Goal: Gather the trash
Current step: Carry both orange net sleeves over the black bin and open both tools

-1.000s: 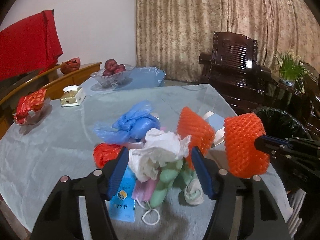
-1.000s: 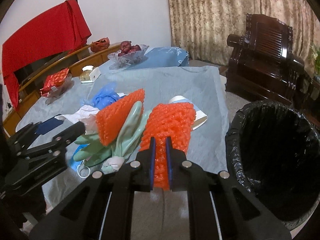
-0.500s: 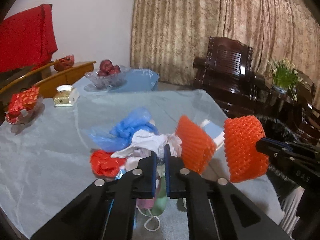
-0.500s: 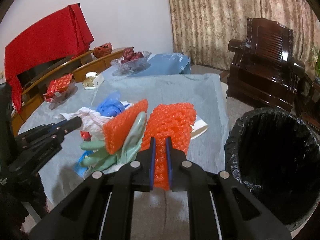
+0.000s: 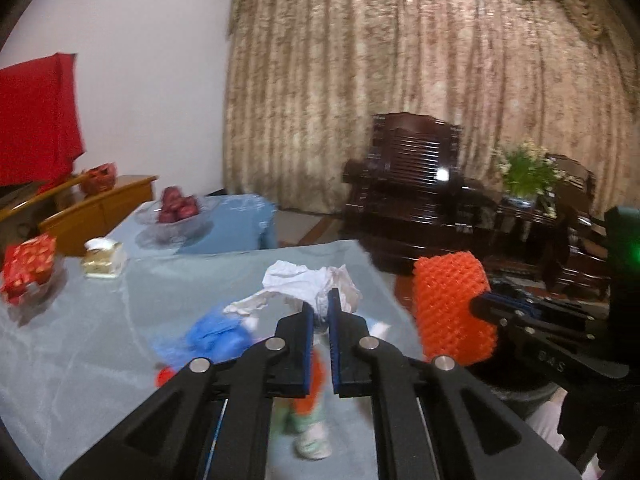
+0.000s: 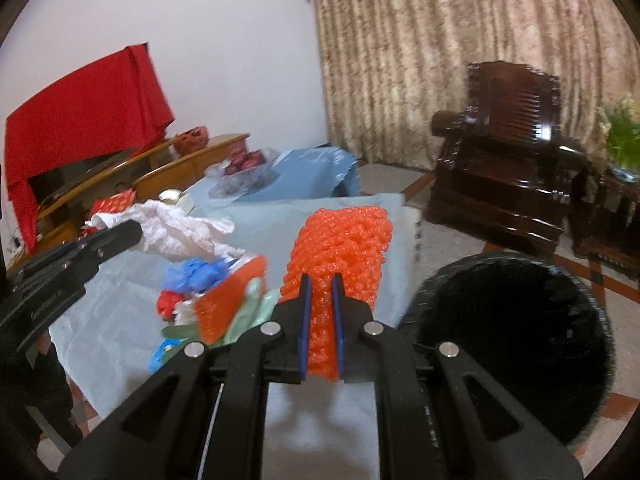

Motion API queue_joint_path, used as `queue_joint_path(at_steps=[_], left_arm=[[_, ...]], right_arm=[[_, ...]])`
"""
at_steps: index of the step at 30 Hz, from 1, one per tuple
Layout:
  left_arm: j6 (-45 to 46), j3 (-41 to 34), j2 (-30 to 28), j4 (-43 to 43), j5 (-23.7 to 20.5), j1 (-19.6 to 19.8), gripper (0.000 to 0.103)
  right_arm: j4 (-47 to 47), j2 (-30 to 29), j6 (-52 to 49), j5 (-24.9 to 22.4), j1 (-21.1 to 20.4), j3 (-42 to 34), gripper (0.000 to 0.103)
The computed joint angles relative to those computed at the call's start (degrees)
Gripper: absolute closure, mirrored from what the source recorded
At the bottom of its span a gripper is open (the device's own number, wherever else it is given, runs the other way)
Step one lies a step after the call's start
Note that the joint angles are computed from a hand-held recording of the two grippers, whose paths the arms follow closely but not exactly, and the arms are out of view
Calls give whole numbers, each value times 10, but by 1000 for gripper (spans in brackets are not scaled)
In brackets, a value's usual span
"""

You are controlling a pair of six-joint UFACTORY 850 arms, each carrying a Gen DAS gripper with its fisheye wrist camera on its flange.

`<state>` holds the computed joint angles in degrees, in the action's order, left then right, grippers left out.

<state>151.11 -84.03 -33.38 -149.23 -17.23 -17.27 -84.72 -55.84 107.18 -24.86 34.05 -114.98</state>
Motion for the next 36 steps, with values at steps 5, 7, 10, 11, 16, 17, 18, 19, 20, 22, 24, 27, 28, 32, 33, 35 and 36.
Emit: queue_joint_path(at_steps=[5, 7, 10, 11, 16, 17, 18, 19, 20, 22, 24, 27, 28, 32, 33, 35, 36], left_arm=[[-117, -41, -29, 127, 2, -30, 96], [-178, -62, -44, 191, 5, -40, 96], [-260, -98, -70, 278, 8, -55, 96], [-278, -105, -76, 298, 8, -59, 96], [-399, -166, -123, 426, 17, -83, 96], [-436, -179, -132, 462, 17, -86, 96], [-469, -189, -139, 493, 16, -89, 96], [-498, -199, -147, 522, 17, -94, 96], [-515, -205, -152, 540, 17, -97, 96], [-553, -222, -166, 581, 16, -103, 96], [-604, -242, -180, 634, 8, -106, 96], [-689, -265, -195, 713, -9, -109, 85], [-711, -273, -200, 733, -15, -108, 70], [-710, -269, -200, 730, -12, -106, 46], [-718, -271, -201, 736, -7, -107, 43], [-693, -255, -191, 705, 2, -102, 35], [-664, -240, -181, 673, 9, -99, 30]], right_arm=[[-53, 53, 81, -48, -9, 90, 94], [-59, 73, 100, -66, -15, 126, 94], [-60, 93, 117, -90, -22, 166, 94], [-61, 100, 123, -96, -26, 179, 94], [-50, 113, 135, -104, -45, 217, 94], [-44, 113, 131, -104, -48, 219, 94], [-40, 114, 132, -104, -52, 226, 94], [-35, 111, 130, -103, -54, 224, 94], [-35, 111, 135, -101, -57, 229, 94], [-32, 111, 141, -100, -61, 236, 94], [-25, 112, 142, -100, -65, 243, 92], [-14, 112, 139, -107, -69, 249, 86], [-11, 112, 139, -109, -70, 252, 81], [0, 114, 146, -126, -67, 260, 47], [-1, 113, 148, -132, -66, 260, 40], [-9, 112, 165, -158, -58, 260, 14], [-17, 112, 175, -166, -56, 261, 13]])
